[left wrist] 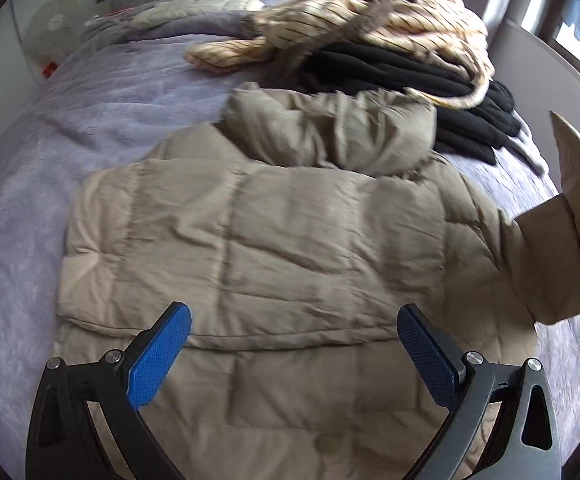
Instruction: Fold large clothes
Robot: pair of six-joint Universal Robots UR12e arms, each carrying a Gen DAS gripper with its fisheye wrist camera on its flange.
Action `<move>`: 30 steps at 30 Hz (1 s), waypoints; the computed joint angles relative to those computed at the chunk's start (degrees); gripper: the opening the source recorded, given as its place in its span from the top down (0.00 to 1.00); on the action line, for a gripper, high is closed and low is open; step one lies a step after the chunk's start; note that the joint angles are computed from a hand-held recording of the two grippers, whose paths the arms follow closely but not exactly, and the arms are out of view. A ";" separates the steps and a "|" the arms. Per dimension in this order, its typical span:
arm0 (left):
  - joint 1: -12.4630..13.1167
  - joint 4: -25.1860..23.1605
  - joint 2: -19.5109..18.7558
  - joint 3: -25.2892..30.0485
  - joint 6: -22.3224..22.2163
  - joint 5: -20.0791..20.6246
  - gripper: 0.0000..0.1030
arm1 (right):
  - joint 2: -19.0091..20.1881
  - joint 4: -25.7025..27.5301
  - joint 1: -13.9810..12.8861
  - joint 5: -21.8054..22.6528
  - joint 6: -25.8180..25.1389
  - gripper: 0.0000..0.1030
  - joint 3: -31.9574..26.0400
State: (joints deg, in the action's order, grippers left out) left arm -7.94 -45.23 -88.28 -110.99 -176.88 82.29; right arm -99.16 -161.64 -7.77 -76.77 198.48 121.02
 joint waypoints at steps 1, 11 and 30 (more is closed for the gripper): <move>0.68 0.22 0.10 -0.15 -0.25 0.09 0.00 | 2.00 0.25 3.11 -2.71 -1.79 0.93 -1.52; 4.53 0.97 -0.53 -1.58 0.43 1.16 0.00 | 12.68 9.74 13.85 -11.29 -5.08 0.93 -5.23; 7.38 1.21 -2.21 -1.68 0.53 -9.81 0.00 | 5.75 -3.56 -0.19 5.94 30.67 0.81 5.40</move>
